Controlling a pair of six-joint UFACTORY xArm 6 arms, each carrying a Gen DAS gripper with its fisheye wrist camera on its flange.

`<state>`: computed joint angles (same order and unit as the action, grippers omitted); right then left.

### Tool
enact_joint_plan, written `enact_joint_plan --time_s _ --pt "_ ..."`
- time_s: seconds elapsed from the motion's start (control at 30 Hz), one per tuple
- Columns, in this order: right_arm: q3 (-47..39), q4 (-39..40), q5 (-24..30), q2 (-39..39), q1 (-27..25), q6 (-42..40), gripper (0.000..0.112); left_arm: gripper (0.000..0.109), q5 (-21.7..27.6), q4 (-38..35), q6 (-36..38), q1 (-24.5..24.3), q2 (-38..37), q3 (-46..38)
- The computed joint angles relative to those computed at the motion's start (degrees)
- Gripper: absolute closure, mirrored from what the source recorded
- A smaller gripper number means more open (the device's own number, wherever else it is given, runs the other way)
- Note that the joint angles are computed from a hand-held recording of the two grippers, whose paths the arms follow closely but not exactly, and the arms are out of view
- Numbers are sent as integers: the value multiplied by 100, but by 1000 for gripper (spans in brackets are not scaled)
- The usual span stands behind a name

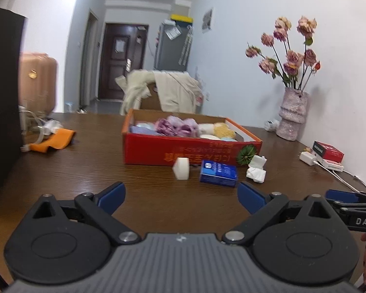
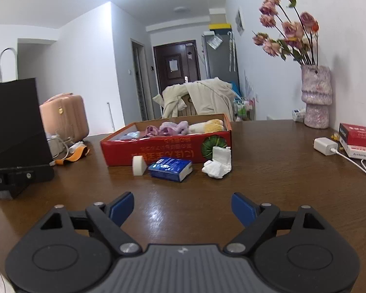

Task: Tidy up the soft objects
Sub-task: 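Withdraw both grippers from the box toward the blue tissue pack, then close both grippers on the blue tissue pack, then carry the blue tissue pack into the box and open both grippers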

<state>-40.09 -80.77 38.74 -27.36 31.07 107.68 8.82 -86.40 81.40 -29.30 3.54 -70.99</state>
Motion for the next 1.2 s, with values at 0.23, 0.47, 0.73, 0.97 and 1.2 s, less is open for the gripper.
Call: enact_joint_plan --time_s 0.23,0.47,0.73,0.97,1.2 --pt "-643 209 -1601 802 -1330 30 49 47 940 2498 -2710 103 1465 -1596" --pt "-1697 438 -2913 2197 -2207 -51 70 71 2053 3985 -4611 159 3381 -4119" --pt "-2575 734 -3645 3325 -2622 -157 84 80 2729 4282 -5520 241 4590 -5820" --pt "-2920 -1097 -4098 3607 -2877 2013 89 84 3057 3872 -5217 297 4347 -5551" --pt "-2995 -1269 -4129 3672 -2899 2086 89 86 3059 3665 -5440 332 4794 -6069"
